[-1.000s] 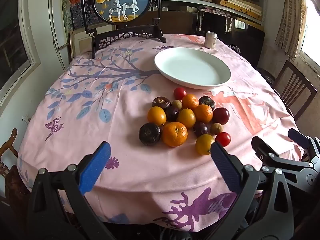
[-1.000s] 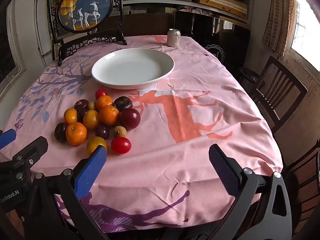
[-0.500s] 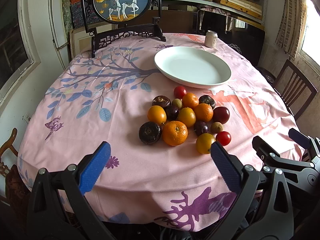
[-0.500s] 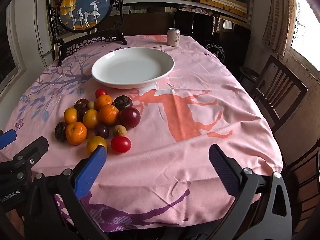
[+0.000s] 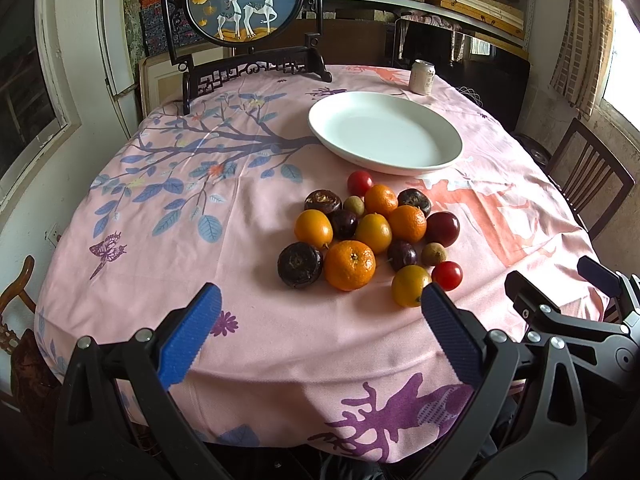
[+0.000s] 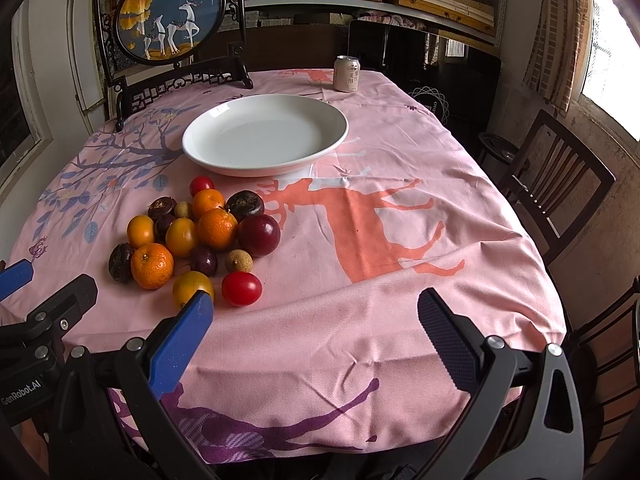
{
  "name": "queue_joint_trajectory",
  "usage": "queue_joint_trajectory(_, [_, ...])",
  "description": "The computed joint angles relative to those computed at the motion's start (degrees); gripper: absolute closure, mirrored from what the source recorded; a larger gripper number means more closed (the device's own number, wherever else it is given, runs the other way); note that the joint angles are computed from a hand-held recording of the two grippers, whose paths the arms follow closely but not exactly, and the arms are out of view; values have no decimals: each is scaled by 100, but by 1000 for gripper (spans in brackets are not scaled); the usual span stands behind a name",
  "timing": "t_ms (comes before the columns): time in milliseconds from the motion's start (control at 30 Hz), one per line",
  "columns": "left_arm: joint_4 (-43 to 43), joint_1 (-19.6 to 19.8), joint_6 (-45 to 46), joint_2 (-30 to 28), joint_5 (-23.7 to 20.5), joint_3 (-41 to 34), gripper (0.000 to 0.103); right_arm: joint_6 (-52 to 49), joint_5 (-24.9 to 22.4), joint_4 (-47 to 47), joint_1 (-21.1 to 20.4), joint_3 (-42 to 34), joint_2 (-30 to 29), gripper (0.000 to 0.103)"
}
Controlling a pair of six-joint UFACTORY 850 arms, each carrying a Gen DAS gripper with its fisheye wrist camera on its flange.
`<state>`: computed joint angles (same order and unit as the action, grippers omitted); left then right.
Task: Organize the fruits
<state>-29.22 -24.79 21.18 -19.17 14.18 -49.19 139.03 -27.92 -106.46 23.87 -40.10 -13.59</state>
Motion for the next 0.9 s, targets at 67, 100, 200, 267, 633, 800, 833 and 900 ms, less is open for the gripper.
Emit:
queue_joint_trajectory(67, [-1, 1, -1, 2, -4, 0, 2, 0, 0, 0, 0, 0, 0, 1])
queue_joint_trajectory(100, [-25, -2, 22, 7, -7, 1, 2, 4, 0, -3, 0, 1, -1, 1])
queue_joint_trajectory(200, [5, 2, -5, -2, -10, -4, 2, 4, 0, -3, 0, 1, -1, 1])
queue_joint_trajectory(267, [-26, -1, 25, 8, -14, -1, 2, 3, 0, -1, -1, 0, -2, 1])
queue_joint_trajectory(633, [-76, -3, 73, 5, -23, -8, 2, -7, 5, 4, -4, 5, 8, 1])
queue_joint_trajectory(800, [-86, -4, 83, 2, -23, -11, 2, -18, 13, 11, -7, 3, 9, 1])
queue_joint_trajectory(833, [-83, -3, 81, 5, -29, -11, 2, -18, 13, 11, -7, 3, 9, 1])
queue_joint_trajectory(900, [-64, -1, 61, 4, -34, -12, 2, -20, 13, 16, -6, 3, 10, 1])
